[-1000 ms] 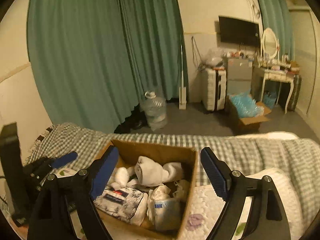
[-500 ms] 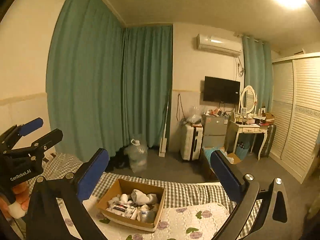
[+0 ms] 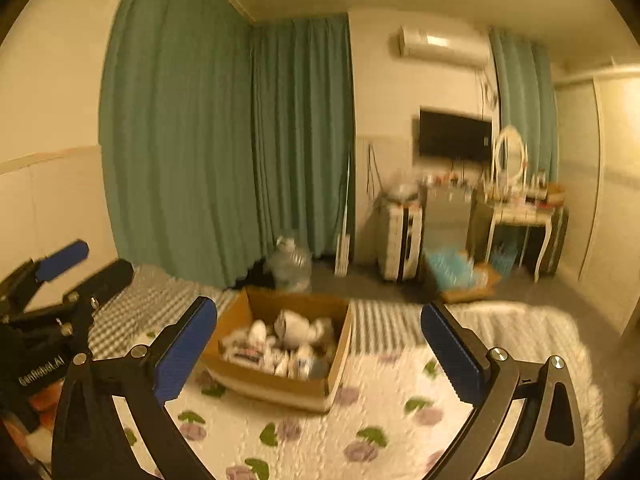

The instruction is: Organize soft objects

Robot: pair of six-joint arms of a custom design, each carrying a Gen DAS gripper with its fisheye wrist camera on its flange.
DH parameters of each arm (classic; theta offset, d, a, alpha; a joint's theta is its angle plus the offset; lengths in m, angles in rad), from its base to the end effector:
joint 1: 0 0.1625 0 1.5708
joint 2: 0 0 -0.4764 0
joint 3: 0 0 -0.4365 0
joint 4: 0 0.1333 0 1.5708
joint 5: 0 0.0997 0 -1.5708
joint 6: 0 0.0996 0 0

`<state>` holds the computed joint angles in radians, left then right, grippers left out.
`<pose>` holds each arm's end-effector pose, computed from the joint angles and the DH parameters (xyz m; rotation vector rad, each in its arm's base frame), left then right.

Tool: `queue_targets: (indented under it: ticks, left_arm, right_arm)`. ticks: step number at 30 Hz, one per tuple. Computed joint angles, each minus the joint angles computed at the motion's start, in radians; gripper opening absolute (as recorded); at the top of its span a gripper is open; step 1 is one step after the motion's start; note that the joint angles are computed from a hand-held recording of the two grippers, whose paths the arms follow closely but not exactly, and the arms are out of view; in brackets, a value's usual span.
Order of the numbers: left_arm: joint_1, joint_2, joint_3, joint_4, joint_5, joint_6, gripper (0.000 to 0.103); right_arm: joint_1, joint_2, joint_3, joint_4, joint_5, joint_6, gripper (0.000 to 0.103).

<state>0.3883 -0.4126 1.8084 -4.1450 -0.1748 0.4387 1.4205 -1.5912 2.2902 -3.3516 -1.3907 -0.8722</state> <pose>-0.4368 -0.4287 0.0092 0.5601 1.8133 -1.5354 0.0809 -0.4752 0.3999 0.9725 -2.2065 1.3677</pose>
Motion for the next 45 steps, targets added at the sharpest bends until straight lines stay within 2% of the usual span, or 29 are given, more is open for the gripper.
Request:
queue_targets:
  ticks: [3,5,8,14,16,21,29,32,36,45]
  left_arm:
    - [0.039,0.001,0.042,0.18,0.0,-0.215,0.083]
    - [0.048,0.013,0.049,0.224,0.01,-0.271,0.083]
    - [0.053,0.018,0.057,0.255,0.025,-0.313,0.083]
    - [0.047,-0.042,0.141,0.473,0.024,-0.584,0.083]
    - [0.052,-0.066,0.162,0.545,-0.005,-0.669,0.083]
    - [0.062,-0.076,0.17,0.589,-0.02,-0.705,0.083]
    - [0.069,-0.078,0.181,0.587,-0.024,-0.723,0.083]
    - [0.072,-0.078,0.182,0.571,-0.022,-0.713,0.083]
    - [0.067,-0.062,0.17,0.516,-0.006,-0.644,0.083]
    - [0.065,-0.053,0.157,0.5,-0.007,-0.608,0.083]
  right_arm:
    - [-0.02,0.073,-0.014,-0.031,-0.037,-0.013,0.103]
    - [-0.026,0.095,-0.035,0.02,-0.059,-0.007,0.103]
    - [-0.029,0.113,-0.037,0.002,-0.079,-0.013,0.103]
    - [-0.03,0.119,-0.032,-0.015,-0.082,-0.027,0.103]
    - [-0.025,0.119,-0.03,-0.018,-0.087,-0.029,0.103]
    - [-0.017,0.118,-0.019,-0.025,-0.086,-0.039,0.103]
    - [-0.015,0.127,-0.02,-0.024,-0.096,-0.041,0.103]
    - [-0.016,0.126,-0.019,-0.022,-0.097,-0.04,0.103]
    - [-0.017,0.125,-0.022,-0.009,-0.093,-0.033,0.103]
    - [-0.02,0.123,-0.021,-0.007,-0.083,-0.032,0.103]
